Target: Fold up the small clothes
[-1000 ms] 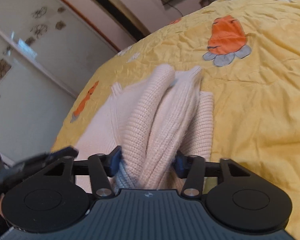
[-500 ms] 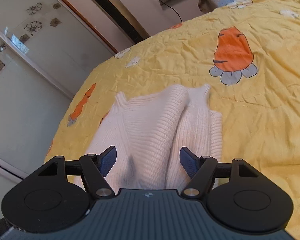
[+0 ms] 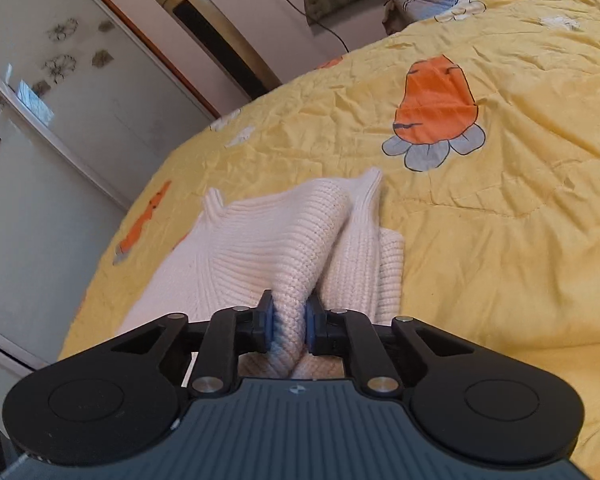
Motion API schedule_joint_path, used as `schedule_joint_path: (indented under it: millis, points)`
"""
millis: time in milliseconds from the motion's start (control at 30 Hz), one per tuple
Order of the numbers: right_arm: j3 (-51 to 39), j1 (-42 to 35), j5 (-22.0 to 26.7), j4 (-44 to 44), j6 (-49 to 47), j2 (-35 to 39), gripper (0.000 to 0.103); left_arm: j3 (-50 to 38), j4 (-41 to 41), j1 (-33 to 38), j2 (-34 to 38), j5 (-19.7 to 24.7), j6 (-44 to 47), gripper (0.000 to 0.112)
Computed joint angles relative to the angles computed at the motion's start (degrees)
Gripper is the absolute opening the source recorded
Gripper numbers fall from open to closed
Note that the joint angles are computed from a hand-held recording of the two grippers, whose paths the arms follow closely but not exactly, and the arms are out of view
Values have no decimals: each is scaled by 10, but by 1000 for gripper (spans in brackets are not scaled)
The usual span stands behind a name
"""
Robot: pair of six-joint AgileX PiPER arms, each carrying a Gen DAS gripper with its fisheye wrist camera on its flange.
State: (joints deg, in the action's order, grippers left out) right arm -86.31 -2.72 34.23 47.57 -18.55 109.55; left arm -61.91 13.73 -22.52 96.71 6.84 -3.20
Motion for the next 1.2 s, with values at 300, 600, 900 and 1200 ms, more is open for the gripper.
schedule_joint_path:
  millis: [300,600,900,1200]
  points:
    - [140,-20,74,79,-54,-174,74,58,-337,20,-63,-24,347,66]
    - [188,43,18,-28,-24,-180,29,-49,-518,55,32,66,509,38]
    - [229,-38,70,144,-90,-213,83,-46,-748,186,-39,293,692,88]
    - [112,-25,94,43,-4,-85,93,-292,-686,187,186,423,346,89]
